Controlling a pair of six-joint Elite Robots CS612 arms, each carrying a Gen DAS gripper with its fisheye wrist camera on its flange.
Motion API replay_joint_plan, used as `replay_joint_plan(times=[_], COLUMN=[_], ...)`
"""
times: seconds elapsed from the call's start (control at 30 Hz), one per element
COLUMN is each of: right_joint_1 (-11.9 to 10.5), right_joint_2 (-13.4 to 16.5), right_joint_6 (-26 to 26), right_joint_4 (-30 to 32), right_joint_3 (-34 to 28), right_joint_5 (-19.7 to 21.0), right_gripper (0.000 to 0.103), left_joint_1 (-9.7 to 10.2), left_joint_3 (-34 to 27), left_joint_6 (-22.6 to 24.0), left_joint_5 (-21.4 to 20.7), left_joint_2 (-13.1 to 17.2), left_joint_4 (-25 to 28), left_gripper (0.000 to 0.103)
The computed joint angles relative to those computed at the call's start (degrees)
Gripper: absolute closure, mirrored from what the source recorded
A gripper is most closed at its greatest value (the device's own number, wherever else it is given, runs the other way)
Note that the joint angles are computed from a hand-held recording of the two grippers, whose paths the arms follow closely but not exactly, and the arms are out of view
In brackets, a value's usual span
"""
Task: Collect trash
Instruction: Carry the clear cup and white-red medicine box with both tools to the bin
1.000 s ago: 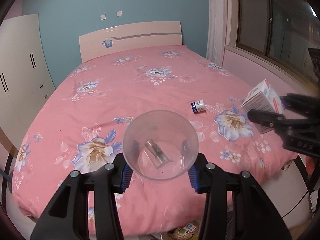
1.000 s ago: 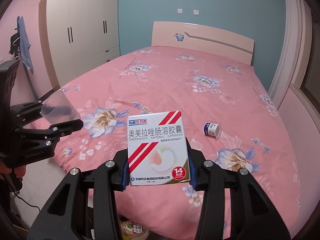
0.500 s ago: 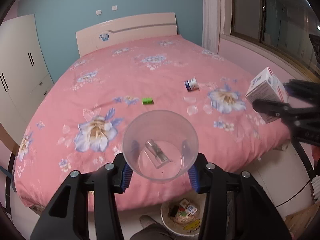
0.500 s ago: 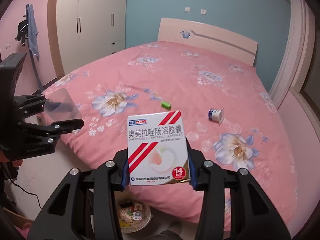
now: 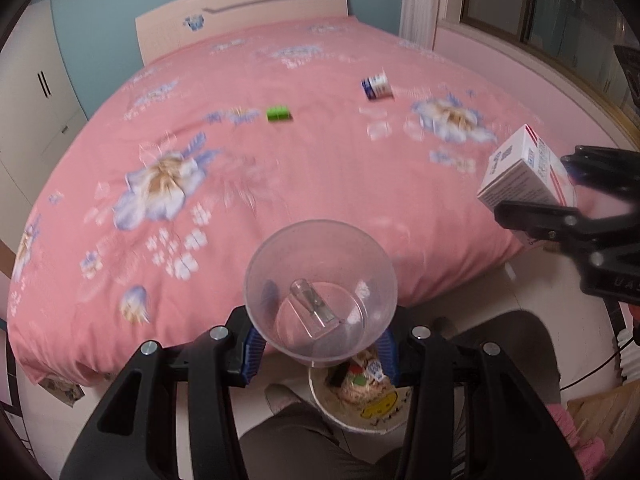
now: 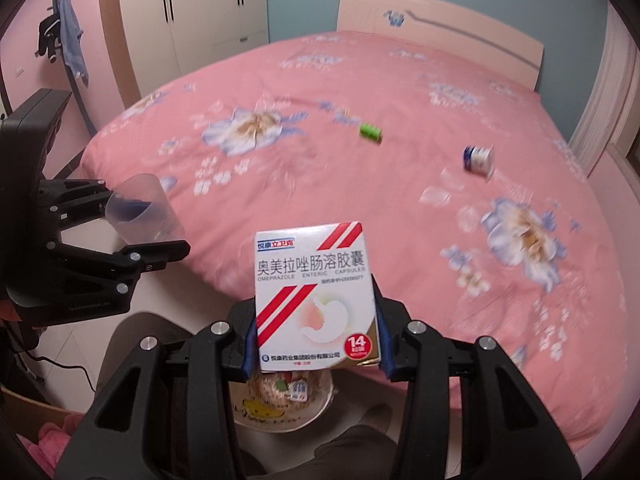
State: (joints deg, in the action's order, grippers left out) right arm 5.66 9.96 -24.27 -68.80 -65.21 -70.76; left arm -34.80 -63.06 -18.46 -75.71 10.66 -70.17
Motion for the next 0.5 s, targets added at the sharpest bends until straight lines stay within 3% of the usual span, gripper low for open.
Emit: replay_joint_plan(times=[0.5], right_joint_1=[1.30], right_joint_2=[5.74], right_joint_6=[-2.67], right_joint_4=[10.82], right_joint_3=[-4.06], right_joint_5=[-2.20], right_gripper=[0.058], left_joint_1=[0.15], left_joint_3=[-3.00], left_joint_6=[-2.00], left_joint_5=[-7.40], left_joint_2=[5.13], left_joint_4=[6.04], left_gripper=[0.055])
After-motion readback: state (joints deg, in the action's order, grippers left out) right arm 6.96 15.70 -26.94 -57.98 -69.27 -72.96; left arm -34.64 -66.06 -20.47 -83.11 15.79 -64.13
